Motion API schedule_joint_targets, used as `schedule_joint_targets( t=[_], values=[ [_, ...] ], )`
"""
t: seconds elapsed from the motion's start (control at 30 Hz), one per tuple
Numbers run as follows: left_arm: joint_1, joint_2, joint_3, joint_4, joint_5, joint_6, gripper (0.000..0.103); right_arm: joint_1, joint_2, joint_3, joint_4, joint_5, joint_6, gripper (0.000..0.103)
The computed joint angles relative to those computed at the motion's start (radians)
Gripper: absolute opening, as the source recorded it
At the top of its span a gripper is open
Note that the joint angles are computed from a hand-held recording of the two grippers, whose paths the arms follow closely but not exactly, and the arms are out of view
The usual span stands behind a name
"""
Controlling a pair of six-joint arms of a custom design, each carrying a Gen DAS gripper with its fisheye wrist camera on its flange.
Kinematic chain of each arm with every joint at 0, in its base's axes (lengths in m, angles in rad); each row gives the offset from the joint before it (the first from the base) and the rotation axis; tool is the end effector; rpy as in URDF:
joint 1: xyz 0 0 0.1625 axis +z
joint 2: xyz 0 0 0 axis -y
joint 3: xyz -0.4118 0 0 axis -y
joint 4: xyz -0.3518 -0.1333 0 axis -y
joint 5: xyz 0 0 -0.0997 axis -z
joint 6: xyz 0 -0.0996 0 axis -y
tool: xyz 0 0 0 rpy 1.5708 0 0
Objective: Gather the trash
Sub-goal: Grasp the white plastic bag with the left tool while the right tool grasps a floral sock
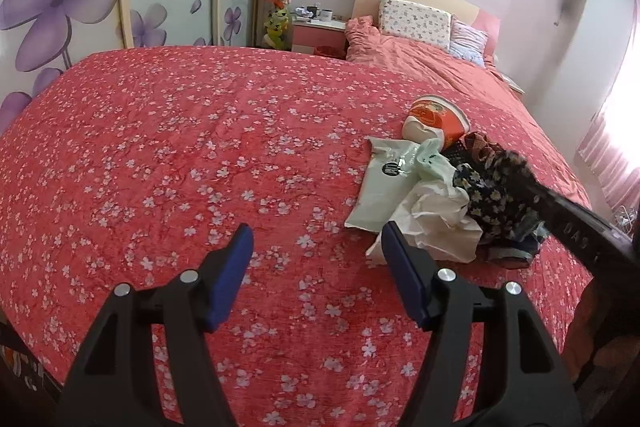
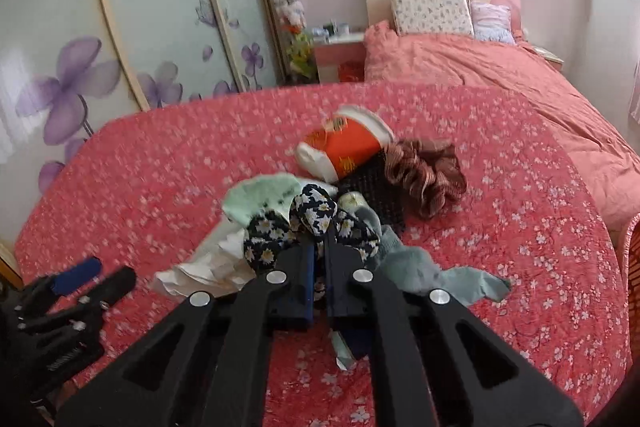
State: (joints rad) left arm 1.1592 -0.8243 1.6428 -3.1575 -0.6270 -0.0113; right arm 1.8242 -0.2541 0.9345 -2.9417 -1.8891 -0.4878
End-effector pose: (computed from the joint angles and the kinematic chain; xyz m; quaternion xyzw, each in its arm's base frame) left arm -0.0569 -0.6651 0.2352 -0.0028 0.8432 -0.4148 0.3420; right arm 0.3017 -0.7577 0.0353 0.2865 -0.8854 0.3144 0.1872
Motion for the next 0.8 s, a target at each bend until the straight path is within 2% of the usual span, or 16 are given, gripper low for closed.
schedule_joint_targets(
  t=[0.2,0.37,0.6,0.8],
  values=[
    [-0.013,0.021,-0.013,-0.02,-0.036,0.042,0.074,-0.004,-0.083,0.111,-0.173,0.044,0.015,0.003],
    [-0.024,0.07,-0.074,0.013,-0.055,0.058,0.076,-0.019,-0.135,0.173,-0.264,0.01,0.042,0.003],
    [-0.018,0.166,-0.214,0.147,-0.042,0.049,0.076,-0.058,-0.186,0.254,-0.302,-0.045,0.071,0.003],
    [-0.014,0.198,-0.254,0.151,-0.045,0.054,0.078,-0.081,-0.211,0.289,-0.304,-0.06,0.086,0.003]
  ],
)
